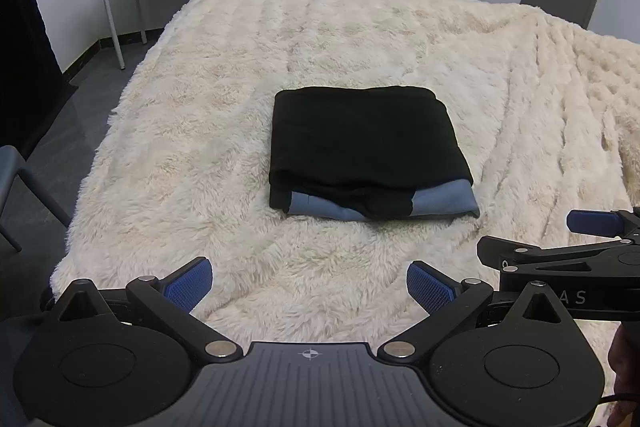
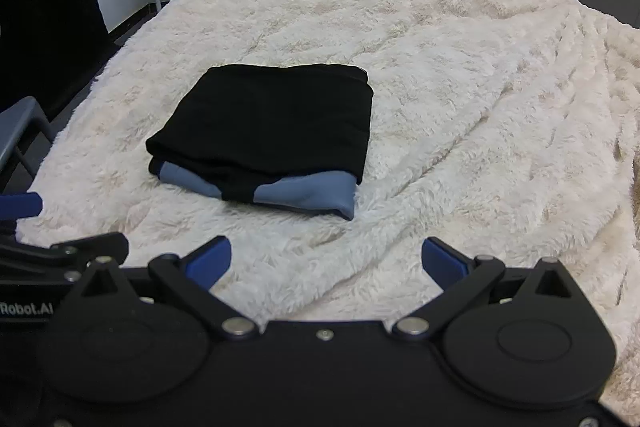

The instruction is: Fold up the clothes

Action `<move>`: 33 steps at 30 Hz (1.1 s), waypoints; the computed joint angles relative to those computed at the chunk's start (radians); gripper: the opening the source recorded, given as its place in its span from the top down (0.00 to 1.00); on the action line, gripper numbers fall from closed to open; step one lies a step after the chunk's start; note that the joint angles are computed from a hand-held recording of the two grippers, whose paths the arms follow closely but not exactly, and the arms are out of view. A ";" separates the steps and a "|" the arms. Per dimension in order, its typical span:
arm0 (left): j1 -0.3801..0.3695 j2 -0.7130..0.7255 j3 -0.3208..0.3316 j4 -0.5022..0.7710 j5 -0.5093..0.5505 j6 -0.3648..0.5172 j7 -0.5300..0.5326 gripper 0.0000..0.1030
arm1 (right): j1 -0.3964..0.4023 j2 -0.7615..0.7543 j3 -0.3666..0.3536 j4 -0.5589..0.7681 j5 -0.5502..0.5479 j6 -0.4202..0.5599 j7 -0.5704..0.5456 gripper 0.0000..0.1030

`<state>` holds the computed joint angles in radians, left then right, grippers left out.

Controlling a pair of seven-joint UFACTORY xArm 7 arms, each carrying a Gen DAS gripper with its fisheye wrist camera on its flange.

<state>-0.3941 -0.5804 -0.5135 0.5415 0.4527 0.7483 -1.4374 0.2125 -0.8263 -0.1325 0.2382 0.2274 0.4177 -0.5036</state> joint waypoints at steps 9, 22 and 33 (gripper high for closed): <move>-0.002 -0.005 0.005 -0.004 -0.003 -0.002 0.000 0.00 | 0.002 0.005 0.005 0.006 0.009 0.006 0.008 0.00; 0.003 0.001 0.003 0.009 -0.002 0.013 0.004 0.00 | 0.014 0.023 -0.006 0.018 0.020 -0.001 0.000 0.00; 0.007 0.009 -0.001 0.021 0.011 0.028 -0.009 0.00 | 0.032 0.053 -0.006 0.033 0.041 -0.017 -0.004 0.00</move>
